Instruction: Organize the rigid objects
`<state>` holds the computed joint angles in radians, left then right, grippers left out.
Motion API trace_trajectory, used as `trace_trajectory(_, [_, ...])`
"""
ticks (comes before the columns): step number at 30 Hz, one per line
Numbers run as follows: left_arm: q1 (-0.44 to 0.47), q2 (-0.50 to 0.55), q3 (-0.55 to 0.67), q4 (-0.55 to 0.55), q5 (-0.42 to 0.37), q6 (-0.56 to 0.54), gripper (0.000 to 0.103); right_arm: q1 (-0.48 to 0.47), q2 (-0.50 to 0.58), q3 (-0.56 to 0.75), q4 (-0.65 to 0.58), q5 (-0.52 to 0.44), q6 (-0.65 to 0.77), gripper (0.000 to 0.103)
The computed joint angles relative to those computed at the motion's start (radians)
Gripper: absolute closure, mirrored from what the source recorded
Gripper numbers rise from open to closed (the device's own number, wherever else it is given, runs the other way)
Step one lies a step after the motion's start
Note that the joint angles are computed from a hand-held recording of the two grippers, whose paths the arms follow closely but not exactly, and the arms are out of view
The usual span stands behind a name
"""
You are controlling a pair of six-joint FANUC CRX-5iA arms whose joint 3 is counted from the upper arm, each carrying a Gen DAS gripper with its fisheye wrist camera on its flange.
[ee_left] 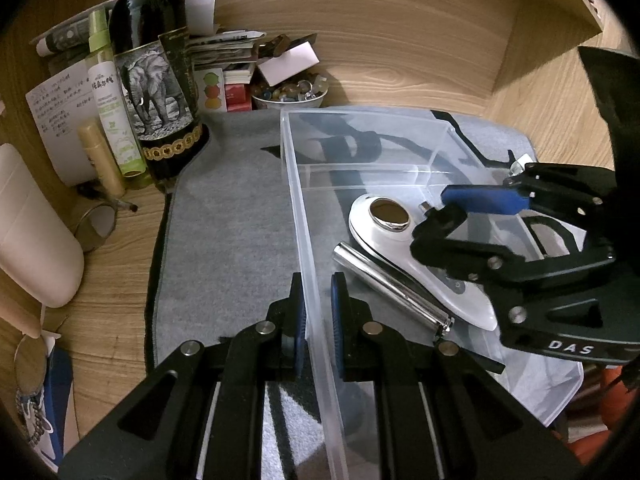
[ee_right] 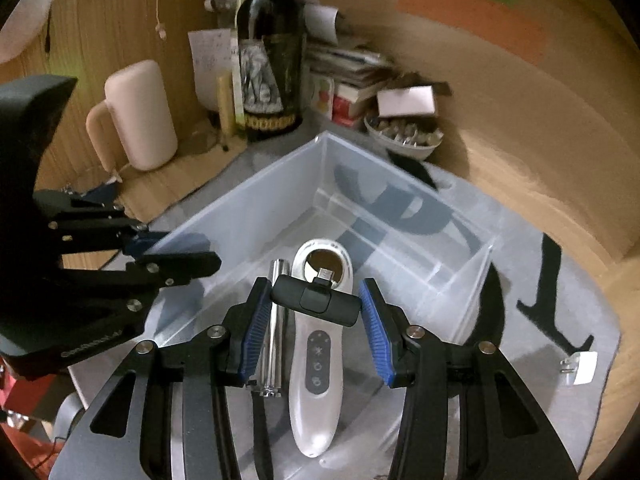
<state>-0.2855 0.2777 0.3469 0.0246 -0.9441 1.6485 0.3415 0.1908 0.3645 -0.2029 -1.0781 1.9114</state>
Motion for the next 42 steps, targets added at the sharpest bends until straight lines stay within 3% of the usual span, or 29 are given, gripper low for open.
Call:
trace_trajectory(10, [0.001, -0.001, -0.003, 0.000, 0.002, -0.005, 0.092, -0.001, 0.039, 0.042, 0.014, -0.067, -0.022, 0.060])
trace_trajectory(12, [0.001, -0.002, -0.004, 0.002, 0.003, -0.006, 0.092, 0.000, 0.038, 0.042, 0.014, -0.065, -0.024, 0.051])
trace_trajectory(25, [0.001, -0.002, -0.002, -0.001, -0.001, -0.007, 0.092, -0.025, -0.051, -0.021, 0.017, 0.047, -0.031, 0.040])
trace_trajectory(34, [0.002, -0.003, -0.002, -0.004, -0.003, -0.006, 0.092, -0.060, -0.133, -0.101, 0.077, 0.147, -0.092, 0.040])
trace_trajectory(42, [0.002, -0.003, -0.001, -0.006, -0.003, -0.006, 0.092, -0.103, -0.171, -0.170, 0.110, 0.153, -0.148, 0.040])
